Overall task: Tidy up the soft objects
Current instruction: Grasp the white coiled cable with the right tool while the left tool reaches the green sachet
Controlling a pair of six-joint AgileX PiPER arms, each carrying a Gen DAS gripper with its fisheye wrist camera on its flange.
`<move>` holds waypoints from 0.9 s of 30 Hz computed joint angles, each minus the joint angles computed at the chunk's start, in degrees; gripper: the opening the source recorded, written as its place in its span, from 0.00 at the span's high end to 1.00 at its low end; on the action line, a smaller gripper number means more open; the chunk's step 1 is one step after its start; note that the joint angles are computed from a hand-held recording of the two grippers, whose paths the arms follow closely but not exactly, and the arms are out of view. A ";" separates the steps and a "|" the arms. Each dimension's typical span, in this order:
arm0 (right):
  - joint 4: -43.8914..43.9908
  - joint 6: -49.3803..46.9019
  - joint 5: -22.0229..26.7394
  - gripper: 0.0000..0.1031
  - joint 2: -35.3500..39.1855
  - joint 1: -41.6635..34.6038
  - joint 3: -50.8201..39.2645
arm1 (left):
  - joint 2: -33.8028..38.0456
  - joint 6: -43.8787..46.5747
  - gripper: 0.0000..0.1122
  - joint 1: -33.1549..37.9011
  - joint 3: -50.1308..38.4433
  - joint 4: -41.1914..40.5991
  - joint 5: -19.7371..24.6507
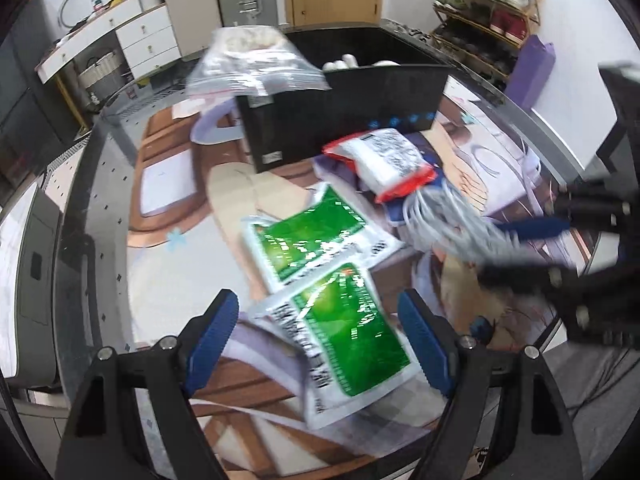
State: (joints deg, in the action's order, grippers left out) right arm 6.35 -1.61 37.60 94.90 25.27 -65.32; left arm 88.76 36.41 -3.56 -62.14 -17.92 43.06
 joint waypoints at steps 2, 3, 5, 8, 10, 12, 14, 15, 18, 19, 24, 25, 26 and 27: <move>-2.64 1.62 -0.47 0.70 0.25 0.09 -0.05 | 0.31 -1.98 0.27 -1.28 0.11 1.92 -0.71; -2.69 1.47 -0.67 0.70 0.45 0.03 0.10 | 0.44 -2.70 0.27 -1.68 0.22 2.67 -0.80; -2.48 1.00 -0.73 0.70 0.80 0.20 0.28 | 0.52 -3.63 0.26 -2.07 0.76 3.94 -1.26; -2.42 0.62 -0.84 0.70 0.38 0.80 0.87 | 0.64 -1.68 0.26 -0.63 0.87 2.49 -0.62; 0.16 -1.77 -0.79 0.69 -0.09 0.09 1.26 | 0.96 -1.46 0.25 1.00 0.40 2.06 0.32; 1.61 -2.66 -0.42 0.68 0.30 -0.26 1.19 | 1.44 -0.11 0.25 2.91 -0.03 0.63 1.46; 3.71 -3.45 -0.08 0.67 0.69 -1.00 1.27 | 1.16 0.54 0.24 3.65 0.40 0.44 1.32; 4.13 -3.51 -0.41 0.65 0.54 -1.04 1.51 | 1.00 0.78 0.24 3.90 0.62 0.30 1.45; 3.01 -2.21 -0.53 0.55 0.11 -0.56 1.55 | 0.33 1.93 0.24 4.01 1.35 -0.07 1.78; 2.67 -1.78 -0.52 0.55 0.37 -0.31 1.20 | 0.13 2.23 0.24 3.84 1.60 -0.18 1.62; -1.41 0.97 -0.64 0.55 2.05 1.39 -0.62 | 0.43 1.46 0.31 3.07 0.70 0.28 2.63; -2.40 1.53 -0.53 0.55 2.50 1.82 -1.02 | 0.36 1.95 0.34 2.92 0.58 0.03 2.72; -2.73 1.87 -0.32 0.55 2.84 2.02 -1.34 | 0.25 2.36 0.41 2.87 0.54 -0.23 2.76; -3.14 2.15 -0.32 0.58 2.99 2.18 -1.42 | 0.16 2.69 0.44 2.81 0.45 -0.49 2.89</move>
State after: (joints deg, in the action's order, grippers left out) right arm 3.21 0.54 37.28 97.89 27.45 -66.73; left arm 88.93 39.10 -0.74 -61.69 -18.42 45.95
